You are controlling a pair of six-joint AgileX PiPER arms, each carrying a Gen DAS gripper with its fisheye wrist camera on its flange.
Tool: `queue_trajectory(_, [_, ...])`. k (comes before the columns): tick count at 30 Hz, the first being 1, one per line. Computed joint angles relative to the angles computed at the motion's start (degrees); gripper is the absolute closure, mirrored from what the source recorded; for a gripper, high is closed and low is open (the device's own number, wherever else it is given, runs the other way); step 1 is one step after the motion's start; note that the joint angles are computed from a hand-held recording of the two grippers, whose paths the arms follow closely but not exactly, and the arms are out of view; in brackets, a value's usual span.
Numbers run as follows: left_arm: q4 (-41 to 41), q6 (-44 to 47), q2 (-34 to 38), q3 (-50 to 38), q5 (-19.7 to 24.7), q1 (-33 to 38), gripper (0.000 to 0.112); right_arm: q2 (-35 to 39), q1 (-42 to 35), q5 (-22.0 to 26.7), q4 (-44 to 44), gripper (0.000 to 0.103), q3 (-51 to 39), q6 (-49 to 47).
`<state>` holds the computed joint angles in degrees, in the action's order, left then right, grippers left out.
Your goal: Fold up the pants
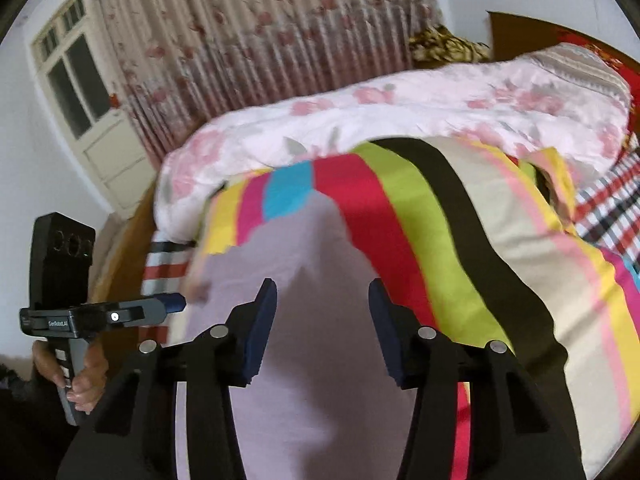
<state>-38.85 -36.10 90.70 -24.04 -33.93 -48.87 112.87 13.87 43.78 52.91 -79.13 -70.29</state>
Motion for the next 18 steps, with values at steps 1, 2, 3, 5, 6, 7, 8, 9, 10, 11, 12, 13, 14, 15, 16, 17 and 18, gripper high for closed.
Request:
queue_trajectory(1, [-0.1,-0.1,1.5,-1.2,1.0,0.6,0.059,0.5,0.4,-0.9,-0.7,0.056,0.0,0.1])
queue_trajectory(2, [-0.1,-0.3,2.7,-1.9,1.7,1.1,0.060,0.9,1.3,-2.5,-1.8,0.056,0.0,0.6])
queue_trajectory(3, [1.6,-2.2,4.0,-2.4,1.8,1.6,0.061,1.2,1.7,-3.6,-2.5,0.056,0.2,0.5])
queue_trajectory(5, [1.8,-2.2,4.8,-2.8,1.5,1.7,0.061,2.2,2.4,-5.0,-3.4,0.057,-0.2,0.9])
queue_trajectory(6, [1.0,-0.9,4.8,-3.1,1.8,1.6,0.063,2.7,2.2,-4.8,-2.9,0.059,-0.6,0.5])
queue_trajectory(7, [1.0,-0.9,4.9,-3.2,1.8,1.4,0.070,2.8,2.2,-5.6,-1.9,0.068,-0.3,-0.5])
queue_trajectory(8, [2.6,-2.2,4.8,-3.1,1.9,1.7,0.075,2.5,1.9,-6.1,-1.2,0.072,0.1,-1.4])
queue_trajectory(9, [3.1,-2.2,4.6,-3.3,2.2,2.1,0.079,2.4,1.7,-6.0,-0.4,0.074,0.3,-2.1])
queue_trajectory(10, [1.8,-0.6,4.4,-3.6,2.2,1.9,0.079,2.6,1.3,-5.1,0.1,0.075,0.1,-2.7])
queue_trajectory(11, [-0.2,1.7,4.0,-3.6,2.3,1.3,0.079,2.6,1.3,-4.7,-0.2,0.075,-0.1,-2.6])
queue_trajectory(12, [0.0,2.4,4.2,-4.2,3.2,1.8,0.079,2.7,1.4,-4.6,-1.1,0.075,-0.2,-2.1])
queue_trajectory(13, [1.5,1.0,4.5,-4.2,3.4,2.0,0.079,2.7,1.6,-4.6,-1.5,0.077,-0.2,-1.8])
queue_trajectory(14, [5.4,-2.8,5.6,-4.4,3.5,3.2,0.079,2.7,1.8,-4.6,-1.6,0.082,-0.2,-2.0])
queue_trajectory(15, [8.3,-5.6,6.2,-4.2,3.2,4.1,0.079,2.5,2.0,-5.1,-1.5,0.083,0.2,-2.4])
queue_trajectory(16, [10.4,-7.7,7.0,-4.1,2.3,4.5,0.079,2.1,2.2,-6.0,-1.1,0.086,0.9,-3.3])
queue_trajectory(17, [10.8,-7.9,7.4,-4.0,1.5,4.6,0.079,1.8,2.4,-6.7,-0.8,0.090,1.4,-3.7])
queue_trajectory(18, [9.5,-6.8,7.4,-4.0,1.3,4.3,0.088,1.4,2.7,-7.9,-0.3,0.092,2.1,-4.3])
